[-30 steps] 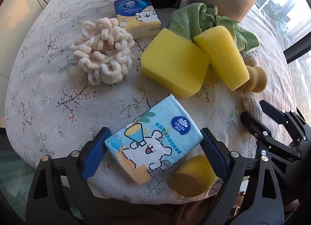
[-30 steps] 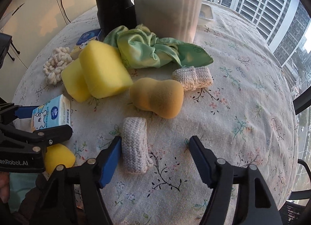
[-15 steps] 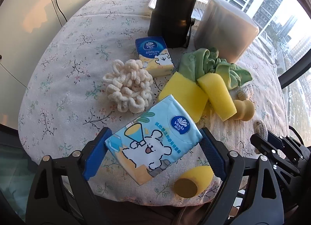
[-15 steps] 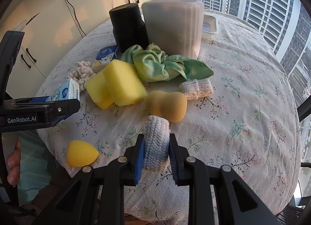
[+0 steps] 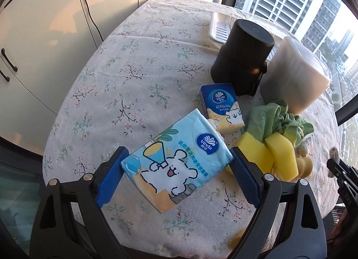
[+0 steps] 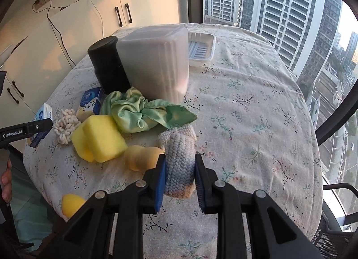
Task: Organize soft objects
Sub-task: 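Carry both items to the white tray and open the right gripper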
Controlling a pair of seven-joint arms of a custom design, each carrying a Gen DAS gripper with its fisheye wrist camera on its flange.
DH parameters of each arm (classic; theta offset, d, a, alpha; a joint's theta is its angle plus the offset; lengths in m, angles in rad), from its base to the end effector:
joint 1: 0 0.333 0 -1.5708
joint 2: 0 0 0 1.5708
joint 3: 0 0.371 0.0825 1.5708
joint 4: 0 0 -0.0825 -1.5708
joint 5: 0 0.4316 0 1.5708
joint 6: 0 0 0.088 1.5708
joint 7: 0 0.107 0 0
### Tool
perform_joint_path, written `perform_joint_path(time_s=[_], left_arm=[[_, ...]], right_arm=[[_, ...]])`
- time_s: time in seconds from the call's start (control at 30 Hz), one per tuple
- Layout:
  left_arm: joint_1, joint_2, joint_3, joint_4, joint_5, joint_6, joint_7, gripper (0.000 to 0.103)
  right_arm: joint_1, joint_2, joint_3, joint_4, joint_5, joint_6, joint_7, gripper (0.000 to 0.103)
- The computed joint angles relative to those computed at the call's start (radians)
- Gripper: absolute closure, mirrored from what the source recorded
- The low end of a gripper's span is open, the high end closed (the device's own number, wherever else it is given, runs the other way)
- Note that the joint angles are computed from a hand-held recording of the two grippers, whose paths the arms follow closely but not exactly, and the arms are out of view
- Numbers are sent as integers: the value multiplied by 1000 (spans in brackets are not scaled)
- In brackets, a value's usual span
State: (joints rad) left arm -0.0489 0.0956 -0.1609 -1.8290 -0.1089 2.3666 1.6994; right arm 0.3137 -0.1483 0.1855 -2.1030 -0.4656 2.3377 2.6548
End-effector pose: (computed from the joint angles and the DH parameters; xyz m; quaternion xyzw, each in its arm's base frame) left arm 0.6618 -0.1381 0.5641 -0.5885 0.7764 -0.1972 0.1096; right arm 0.5108 0.2761 0.5608 -0.5631 0.7791 -0.2054 0.1833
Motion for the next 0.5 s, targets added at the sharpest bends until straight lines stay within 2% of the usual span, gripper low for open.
perform_joint_path(time_s=[0.27, 0.5], left_arm=[[4, 153, 3, 184, 86, -16, -66, 13], [-13, 342, 12, 431, 202, -58, -141, 13]], right_arm=[[-27, 49, -36, 63, -13, -26, -22, 77], [-55, 113, -89, 144, -25, -60, -62, 77]])
